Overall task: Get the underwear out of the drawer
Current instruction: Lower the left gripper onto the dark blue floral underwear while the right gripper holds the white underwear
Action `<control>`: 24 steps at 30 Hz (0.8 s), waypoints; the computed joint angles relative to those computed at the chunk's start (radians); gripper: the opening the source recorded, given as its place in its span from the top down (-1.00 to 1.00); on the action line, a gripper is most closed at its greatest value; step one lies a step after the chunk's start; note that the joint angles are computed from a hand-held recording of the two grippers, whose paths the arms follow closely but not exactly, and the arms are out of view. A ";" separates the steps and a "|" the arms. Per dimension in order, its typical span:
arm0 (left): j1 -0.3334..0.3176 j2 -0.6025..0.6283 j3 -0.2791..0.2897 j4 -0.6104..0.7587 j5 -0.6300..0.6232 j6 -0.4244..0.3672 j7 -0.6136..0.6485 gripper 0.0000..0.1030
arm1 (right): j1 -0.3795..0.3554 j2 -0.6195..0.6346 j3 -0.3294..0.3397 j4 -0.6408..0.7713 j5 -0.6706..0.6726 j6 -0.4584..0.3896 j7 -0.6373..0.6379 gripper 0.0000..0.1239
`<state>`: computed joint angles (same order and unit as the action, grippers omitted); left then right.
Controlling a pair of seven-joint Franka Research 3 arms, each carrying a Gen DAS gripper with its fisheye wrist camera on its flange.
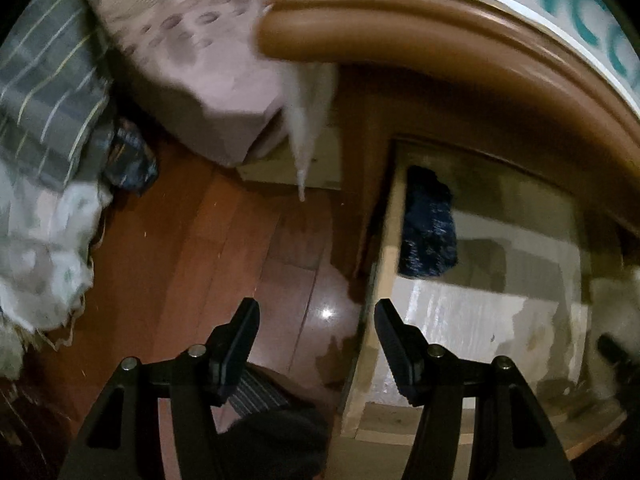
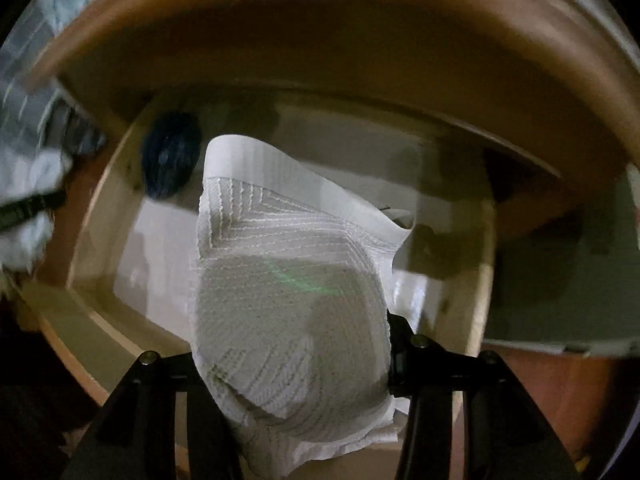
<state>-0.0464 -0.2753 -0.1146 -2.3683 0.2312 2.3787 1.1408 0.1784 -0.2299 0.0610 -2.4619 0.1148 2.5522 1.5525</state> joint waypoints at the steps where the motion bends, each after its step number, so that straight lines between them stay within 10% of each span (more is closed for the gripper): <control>1: -0.002 0.002 -0.004 0.000 0.010 0.002 0.006 -0.19 | -0.004 -0.016 0.007 -0.010 -0.007 0.005 0.028 0.31; 24: -0.075 0.057 -0.106 -0.023 0.478 0.043 0.142 -0.19 | -0.038 -0.110 -0.061 -0.100 0.189 0.117 0.019 0.31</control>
